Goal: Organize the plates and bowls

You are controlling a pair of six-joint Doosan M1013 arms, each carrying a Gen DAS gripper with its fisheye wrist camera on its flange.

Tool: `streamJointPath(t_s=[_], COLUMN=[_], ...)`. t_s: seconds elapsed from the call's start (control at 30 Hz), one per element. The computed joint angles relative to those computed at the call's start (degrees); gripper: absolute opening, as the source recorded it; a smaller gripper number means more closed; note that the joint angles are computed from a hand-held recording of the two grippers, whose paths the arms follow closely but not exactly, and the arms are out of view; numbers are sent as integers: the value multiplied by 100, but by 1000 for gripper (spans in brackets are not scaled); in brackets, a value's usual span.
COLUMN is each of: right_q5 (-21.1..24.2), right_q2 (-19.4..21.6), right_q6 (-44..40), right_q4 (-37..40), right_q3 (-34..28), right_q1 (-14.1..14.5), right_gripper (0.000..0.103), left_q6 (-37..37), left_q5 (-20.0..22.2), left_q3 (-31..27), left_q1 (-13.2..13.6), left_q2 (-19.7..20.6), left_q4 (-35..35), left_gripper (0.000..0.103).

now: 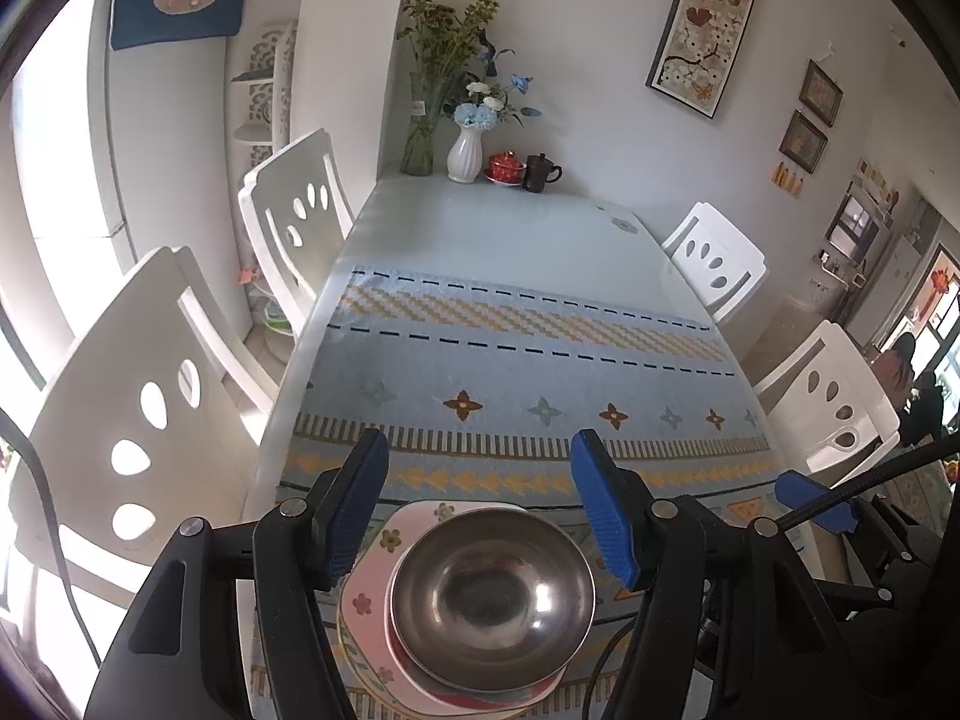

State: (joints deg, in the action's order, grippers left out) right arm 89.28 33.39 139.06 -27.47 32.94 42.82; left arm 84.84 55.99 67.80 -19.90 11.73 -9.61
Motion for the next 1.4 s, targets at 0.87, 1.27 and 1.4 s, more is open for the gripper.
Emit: streamJointPath(t_s=[0.87,1.27,1.4], right_q5=[-167,-84,-85], right_q2=[56,119,113], right_q6=[-111,-266,-250], right_q4=[701,752,767], right_q3=[62,-4,3], right_q1=[-154,-131,-126], right_gripper=[84,84,84], left_q6=[-266,-224,-231], left_q5=[237,321,326], left_q3=[-47,-19,-9], left_q1=[5,2,5], left_q2=[82,82,71], left_q4=[317,238,221], left_gripper=[61,61,62])
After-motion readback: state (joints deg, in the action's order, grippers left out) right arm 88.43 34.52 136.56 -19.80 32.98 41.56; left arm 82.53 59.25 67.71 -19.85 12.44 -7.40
